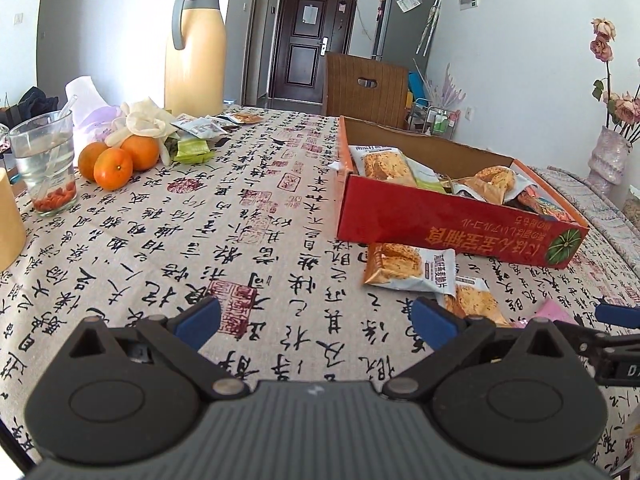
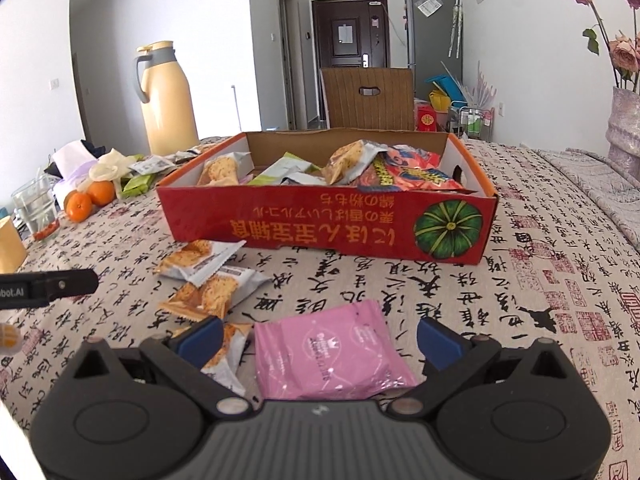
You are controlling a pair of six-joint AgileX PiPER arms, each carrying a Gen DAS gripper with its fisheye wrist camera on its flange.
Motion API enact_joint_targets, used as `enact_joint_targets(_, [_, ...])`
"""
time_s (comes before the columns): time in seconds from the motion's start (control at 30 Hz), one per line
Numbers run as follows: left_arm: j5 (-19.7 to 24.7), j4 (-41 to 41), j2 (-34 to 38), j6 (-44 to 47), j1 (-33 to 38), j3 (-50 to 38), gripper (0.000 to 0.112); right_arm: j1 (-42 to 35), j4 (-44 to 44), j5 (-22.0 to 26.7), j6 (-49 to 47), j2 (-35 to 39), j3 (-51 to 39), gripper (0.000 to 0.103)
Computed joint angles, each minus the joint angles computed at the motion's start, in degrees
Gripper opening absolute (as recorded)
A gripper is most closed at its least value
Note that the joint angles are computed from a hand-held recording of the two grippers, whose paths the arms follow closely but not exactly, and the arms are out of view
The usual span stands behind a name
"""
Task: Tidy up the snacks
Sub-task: 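Move both tools back toward the remaining packets beside the box, then grasp the pink pastry packet with the right tool while the left tool grasps a cookie packet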
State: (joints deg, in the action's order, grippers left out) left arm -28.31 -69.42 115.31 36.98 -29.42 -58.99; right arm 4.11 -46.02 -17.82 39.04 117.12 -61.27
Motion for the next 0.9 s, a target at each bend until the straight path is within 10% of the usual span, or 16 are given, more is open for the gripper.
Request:
enact_joint_targets(0.7, [0.52,-2.85,0.67,2.47,-0.65,-0.63,0.103,1.74,-4.19,7.26,3.33,5.7,-6.68,0.103])
enact_joint_targets(0.9, [1.03,-4.19,1.31,3.62,-0.59,-1.44,0.103,1.35,-3.37,4.07,0.56,5.1,-5.04,0.088])
